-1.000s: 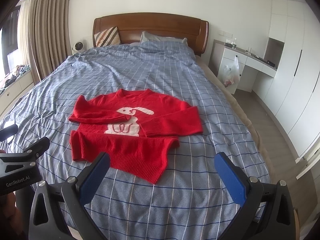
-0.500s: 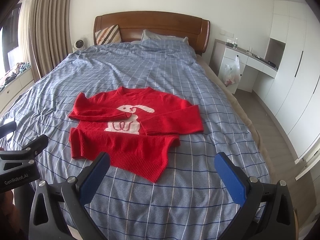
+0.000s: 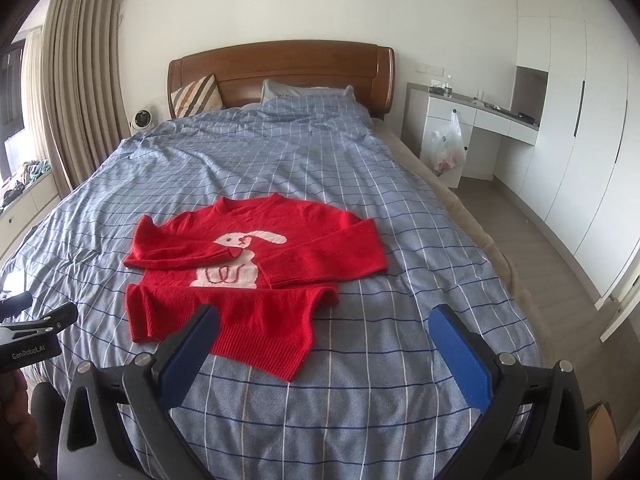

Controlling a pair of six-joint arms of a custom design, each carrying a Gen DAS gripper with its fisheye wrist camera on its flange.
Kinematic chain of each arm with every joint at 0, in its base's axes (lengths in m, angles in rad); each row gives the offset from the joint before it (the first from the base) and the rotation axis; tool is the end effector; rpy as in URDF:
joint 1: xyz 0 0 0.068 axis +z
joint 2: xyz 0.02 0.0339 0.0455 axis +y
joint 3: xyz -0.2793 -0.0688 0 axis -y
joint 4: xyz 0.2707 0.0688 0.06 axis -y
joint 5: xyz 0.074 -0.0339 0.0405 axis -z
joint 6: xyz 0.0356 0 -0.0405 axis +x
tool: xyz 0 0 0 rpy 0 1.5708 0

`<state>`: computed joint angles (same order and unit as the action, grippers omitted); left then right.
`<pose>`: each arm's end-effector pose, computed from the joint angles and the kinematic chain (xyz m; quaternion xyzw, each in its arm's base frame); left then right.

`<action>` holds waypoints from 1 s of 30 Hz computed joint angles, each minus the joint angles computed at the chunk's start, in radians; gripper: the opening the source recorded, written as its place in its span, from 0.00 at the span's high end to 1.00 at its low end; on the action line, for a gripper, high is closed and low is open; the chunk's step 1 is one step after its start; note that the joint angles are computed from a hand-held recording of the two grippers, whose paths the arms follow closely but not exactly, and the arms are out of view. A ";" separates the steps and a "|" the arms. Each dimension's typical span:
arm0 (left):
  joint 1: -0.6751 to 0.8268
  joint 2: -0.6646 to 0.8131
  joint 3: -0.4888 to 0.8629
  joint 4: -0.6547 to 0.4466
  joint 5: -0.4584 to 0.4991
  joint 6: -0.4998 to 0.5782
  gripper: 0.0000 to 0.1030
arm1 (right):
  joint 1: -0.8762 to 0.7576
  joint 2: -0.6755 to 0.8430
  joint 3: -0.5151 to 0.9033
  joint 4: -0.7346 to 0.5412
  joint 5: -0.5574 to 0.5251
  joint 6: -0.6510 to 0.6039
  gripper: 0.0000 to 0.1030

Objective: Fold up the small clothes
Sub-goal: 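Grasp the folded hem of the red sweater with both grippers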

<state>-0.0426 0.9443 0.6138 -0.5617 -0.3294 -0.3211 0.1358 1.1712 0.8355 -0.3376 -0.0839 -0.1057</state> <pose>0.1997 0.0030 0.2248 -0.1832 0.9136 0.0927 0.3509 0.2694 0.0398 0.2700 -0.1265 0.8915 0.0443 0.4328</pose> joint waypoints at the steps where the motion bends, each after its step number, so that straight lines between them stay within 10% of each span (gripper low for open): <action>1: 0.020 0.000 -0.017 0.027 0.028 0.019 0.00 | -0.016 0.005 -0.020 0.042 -0.041 -0.005 0.00; 12: 0.307 0.466 -0.073 0.471 0.482 0.148 0.08 | -0.165 0.489 -0.029 0.202 -0.466 -0.064 0.00; 17: 0.321 0.647 0.017 0.485 0.582 0.148 0.53 | -0.187 0.660 0.064 0.216 -0.565 0.024 0.00; 19: 0.312 0.687 0.030 0.495 0.606 0.153 0.96 | -0.182 0.707 0.096 0.234 -0.619 0.053 0.01; 21: 0.316 0.676 0.008 0.530 0.620 0.150 0.96 | -0.162 0.754 0.142 0.197 -0.634 0.034 0.13; 23: 0.339 0.634 -0.017 0.526 0.657 0.162 0.97 | -0.137 0.789 0.192 0.119 -0.574 -0.025 0.69; 25: 0.385 0.554 -0.050 0.488 0.693 0.189 0.98 | -0.163 0.787 0.202 0.076 -0.570 -0.056 0.96; 30: 0.558 0.309 -0.107 0.221 0.821 0.384 0.98 | -0.307 0.662 0.186 -0.178 -0.658 -0.261 0.96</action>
<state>0.5151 1.2529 0.5066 -0.3410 0.4919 0.0633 -0.1710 1.8330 1.0217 -0.5152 -0.7418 -0.3671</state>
